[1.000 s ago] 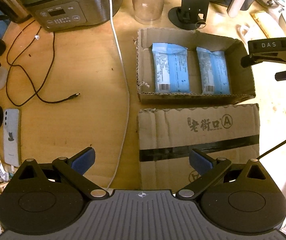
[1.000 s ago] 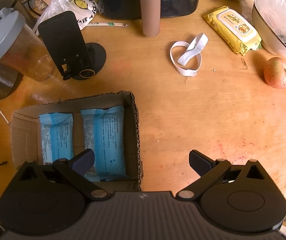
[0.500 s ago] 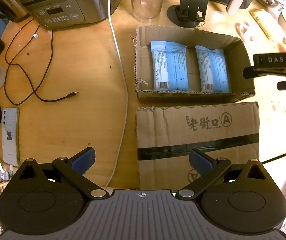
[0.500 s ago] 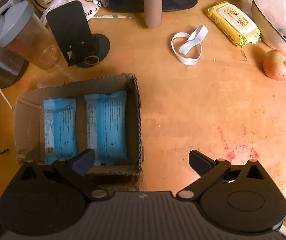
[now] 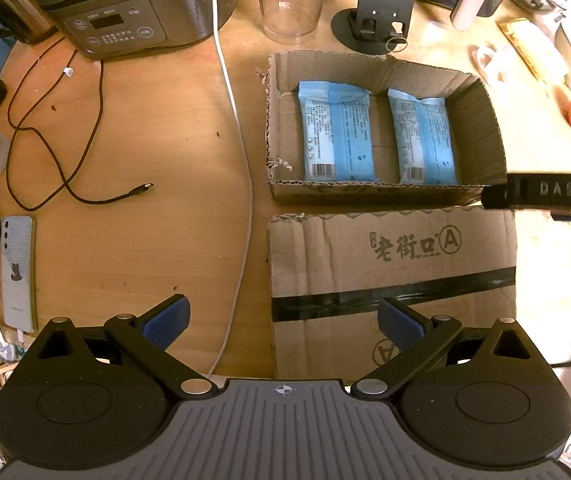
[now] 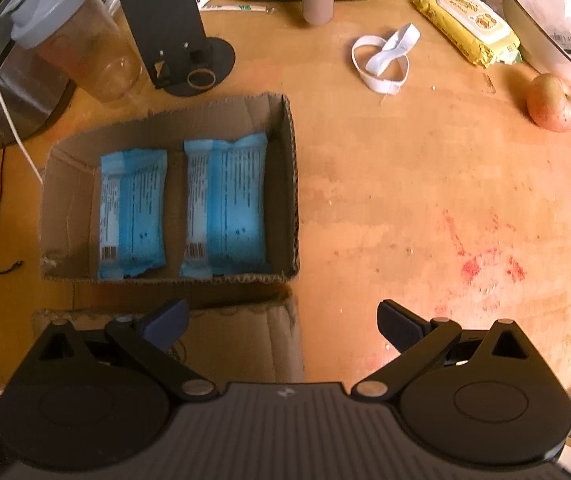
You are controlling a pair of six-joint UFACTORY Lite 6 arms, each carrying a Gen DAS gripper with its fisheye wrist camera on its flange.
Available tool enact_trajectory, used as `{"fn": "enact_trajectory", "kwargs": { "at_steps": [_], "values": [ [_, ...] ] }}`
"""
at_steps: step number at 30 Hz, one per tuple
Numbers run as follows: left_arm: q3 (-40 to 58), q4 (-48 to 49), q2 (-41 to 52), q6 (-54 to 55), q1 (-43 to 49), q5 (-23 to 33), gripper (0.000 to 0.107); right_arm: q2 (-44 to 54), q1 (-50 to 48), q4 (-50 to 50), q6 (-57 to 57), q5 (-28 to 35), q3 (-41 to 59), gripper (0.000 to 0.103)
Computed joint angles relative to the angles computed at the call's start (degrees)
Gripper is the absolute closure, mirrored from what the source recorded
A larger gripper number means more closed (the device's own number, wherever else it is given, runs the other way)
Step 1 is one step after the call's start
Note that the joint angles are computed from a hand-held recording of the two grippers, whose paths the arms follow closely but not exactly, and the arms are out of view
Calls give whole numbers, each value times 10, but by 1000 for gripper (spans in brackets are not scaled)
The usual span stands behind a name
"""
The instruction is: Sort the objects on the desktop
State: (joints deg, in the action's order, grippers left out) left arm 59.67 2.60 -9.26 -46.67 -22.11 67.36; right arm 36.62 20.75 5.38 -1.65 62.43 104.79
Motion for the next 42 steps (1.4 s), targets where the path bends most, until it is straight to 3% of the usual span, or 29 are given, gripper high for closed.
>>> {"fn": "enact_trajectory", "kwargs": {
  "at_steps": [9,42],
  "values": [
    [-2,-1,-2,0,-1,0,4,-56,2,-8,4,-27,-87,0],
    [-19,-2,-18,-8,-11,-1,4,-145,-7,-1,-5,-37,-209,0]
  ]
}}
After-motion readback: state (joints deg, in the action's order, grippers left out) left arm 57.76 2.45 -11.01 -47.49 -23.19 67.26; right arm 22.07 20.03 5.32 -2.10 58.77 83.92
